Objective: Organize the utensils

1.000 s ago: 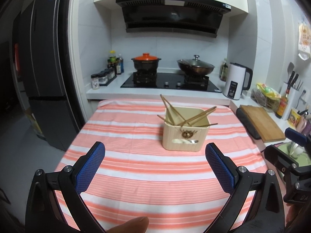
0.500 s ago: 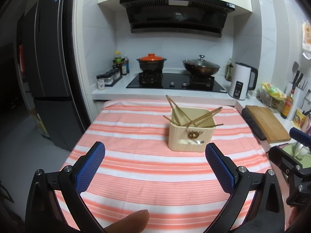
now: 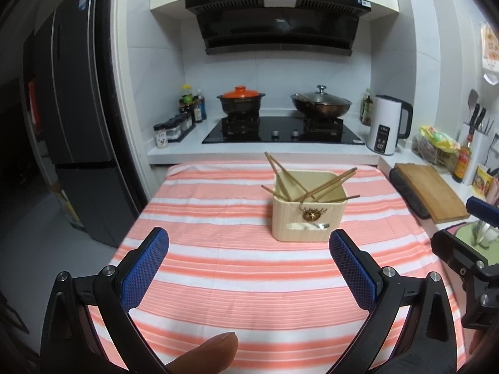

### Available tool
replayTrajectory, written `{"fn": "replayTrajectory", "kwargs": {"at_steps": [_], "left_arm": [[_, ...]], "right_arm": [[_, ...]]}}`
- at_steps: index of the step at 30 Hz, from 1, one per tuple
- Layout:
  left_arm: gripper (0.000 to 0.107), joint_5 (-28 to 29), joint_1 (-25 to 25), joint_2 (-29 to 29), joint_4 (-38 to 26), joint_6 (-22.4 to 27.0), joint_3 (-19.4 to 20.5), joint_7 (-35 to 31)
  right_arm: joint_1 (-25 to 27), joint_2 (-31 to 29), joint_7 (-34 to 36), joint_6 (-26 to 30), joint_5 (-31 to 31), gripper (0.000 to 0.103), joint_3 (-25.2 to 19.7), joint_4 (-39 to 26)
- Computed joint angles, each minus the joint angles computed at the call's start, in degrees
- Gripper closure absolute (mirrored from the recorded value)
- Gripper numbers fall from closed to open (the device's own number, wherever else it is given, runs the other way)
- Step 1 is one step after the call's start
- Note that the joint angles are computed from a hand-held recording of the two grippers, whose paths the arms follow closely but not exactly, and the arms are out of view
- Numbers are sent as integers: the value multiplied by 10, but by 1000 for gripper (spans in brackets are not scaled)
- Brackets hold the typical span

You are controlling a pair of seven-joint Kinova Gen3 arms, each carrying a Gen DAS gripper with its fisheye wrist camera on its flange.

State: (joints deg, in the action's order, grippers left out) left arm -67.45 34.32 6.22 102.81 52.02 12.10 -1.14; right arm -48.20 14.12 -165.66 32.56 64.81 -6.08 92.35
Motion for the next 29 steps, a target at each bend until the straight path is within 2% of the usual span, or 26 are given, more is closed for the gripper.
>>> {"fn": "replayTrajectory", "kwargs": {"at_steps": [23, 25, 27, 29], "left_arm": [[5, 13, -5, 1, -2, -23, -4, -11], [5, -8, -8, -4, 13, -35, 1, 15], [5, -17, 3, -2, 15, -24, -7, 38], [5, -14, -5, -4, 18, -35, -2, 33]], "right_arm": [[3, -4, 9, 2, -11, 1, -1, 8], [6, -4, 11, 0, -14, 1, -2, 9], [8, -5, 12, -1, -15, 1, -2, 11], [10, -6, 14, -4, -17, 1, -2, 13]]}}
